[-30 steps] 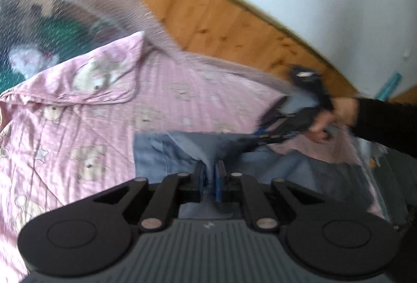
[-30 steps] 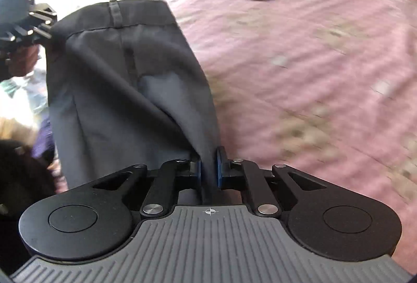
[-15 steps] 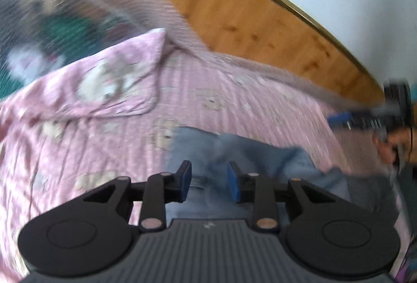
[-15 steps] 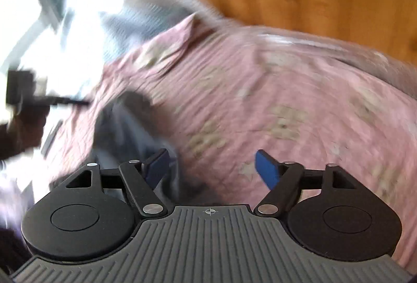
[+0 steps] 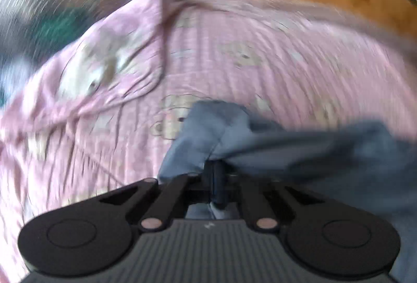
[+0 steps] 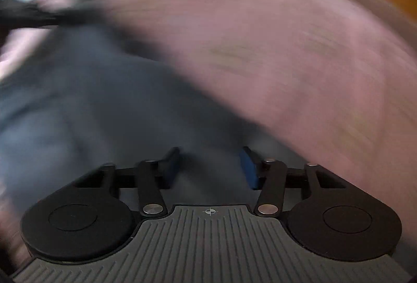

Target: Fold clothes

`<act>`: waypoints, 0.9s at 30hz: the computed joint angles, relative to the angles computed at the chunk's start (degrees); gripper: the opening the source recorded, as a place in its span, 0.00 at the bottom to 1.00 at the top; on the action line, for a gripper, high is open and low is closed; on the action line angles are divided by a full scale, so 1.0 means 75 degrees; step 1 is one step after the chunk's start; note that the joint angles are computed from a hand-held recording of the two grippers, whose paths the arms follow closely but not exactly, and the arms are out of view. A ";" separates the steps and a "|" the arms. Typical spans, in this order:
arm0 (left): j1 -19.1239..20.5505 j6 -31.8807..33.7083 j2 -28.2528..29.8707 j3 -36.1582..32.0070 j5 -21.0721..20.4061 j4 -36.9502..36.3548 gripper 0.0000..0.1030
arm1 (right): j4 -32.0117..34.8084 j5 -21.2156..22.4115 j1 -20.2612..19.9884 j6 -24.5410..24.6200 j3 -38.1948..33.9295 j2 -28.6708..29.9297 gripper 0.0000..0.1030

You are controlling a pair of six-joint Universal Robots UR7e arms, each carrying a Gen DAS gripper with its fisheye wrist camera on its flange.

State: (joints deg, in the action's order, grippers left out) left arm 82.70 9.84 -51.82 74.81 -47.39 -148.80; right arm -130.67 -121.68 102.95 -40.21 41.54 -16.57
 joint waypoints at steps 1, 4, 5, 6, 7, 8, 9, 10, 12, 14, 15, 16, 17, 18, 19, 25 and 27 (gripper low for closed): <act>-0.0076 -0.0267 -0.0155 0.0152 -0.0010 0.0010 0.05 | -0.0607 0.0095 -0.0087 0.0602 0.0603 -0.0422 0.45; -0.0316 -0.0585 -0.0925 0.1130 -0.0192 -0.0522 0.26 | -0.1961 0.1224 -0.0540 0.2146 0.2672 -0.2035 0.67; -0.0385 -0.0795 -0.1290 0.1554 -0.0373 -0.0627 0.26 | -0.2341 0.1551 -0.0719 0.2601 0.3321 -0.2552 0.71; -0.0456 -0.1007 -0.1653 0.1959 -0.0553 -0.0721 0.27 | -0.2769 0.1690 -0.0932 0.3050 0.3958 -0.3026 0.71; -0.0519 -0.1288 -0.2130 0.2544 -0.0708 -0.0897 0.28 | -0.3174 0.1772 -0.1162 0.3498 0.4538 -0.3467 0.71; -0.0559 -0.1577 -0.2581 0.3083 -0.0850 -0.1009 0.29 | -0.3529 0.1855 -0.1400 0.3946 0.5049 -0.3886 0.71; -0.0671 -0.1975 -0.2934 0.3572 -0.0780 -0.0999 0.29 | -0.3951 0.1859 -0.1659 0.4423 0.5509 -0.4280 0.71; -0.0794 -0.2386 -0.3288 0.4042 -0.0706 -0.0958 0.29 | -0.4481 0.1871 -0.1923 0.4822 0.5978 -0.4641 0.71; -0.1097 -0.3361 -0.4004 0.4936 -0.0422 -0.0706 0.29 | -0.5473 0.1921 -0.2479 0.5581 0.6771 -0.5289 0.72; -0.1435 -0.4814 -0.4613 0.5817 -0.0079 -0.0456 0.29 | -0.6129 0.2219 -0.3027 0.6041 0.7059 -0.5599 0.72; -0.1544 -0.5500 -0.4781 0.6144 -0.0060 -0.0515 0.29 | -0.6328 0.2447 -0.3281 0.6193 0.7086 -0.5671 0.72; -0.1654 -0.6187 -0.4942 0.6461 -0.0044 -0.0576 0.29 | -0.6510 0.2675 -0.3534 0.6359 0.7091 -0.5732 0.72; -0.1746 -0.6752 -0.5056 0.6766 -0.0051 -0.0742 0.30 | -0.6646 0.2975 -0.3768 0.6548 0.7023 -0.5725 0.71; -0.1816 -0.7228 -0.5075 0.7053 -0.0086 -0.1035 0.32 | -0.6758 0.3479 -0.4003 0.6704 0.6925 -0.5705 0.71; -0.1822 -0.7433 -0.5111 0.7302 -0.0217 -0.1369 0.36 | -0.6777 0.3882 -0.4167 0.6806 0.6795 -0.5653 0.72; -0.2011 -0.9119 -0.4716 0.8160 0.0517 -0.2356 0.37 | -0.6333 0.4974 -0.4577 0.6824 0.6051 -0.5359 0.73; -0.2132 -0.9413 -0.4565 0.8517 0.0797 -0.3280 0.37 | -0.5932 0.5071 -0.4595 0.6733 0.5903 -0.5382 0.73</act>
State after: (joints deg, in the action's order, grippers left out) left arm 66.71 -60.75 -86.06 138.69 -41.41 -173.40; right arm -175.15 -83.65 68.49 10.28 85.81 -56.93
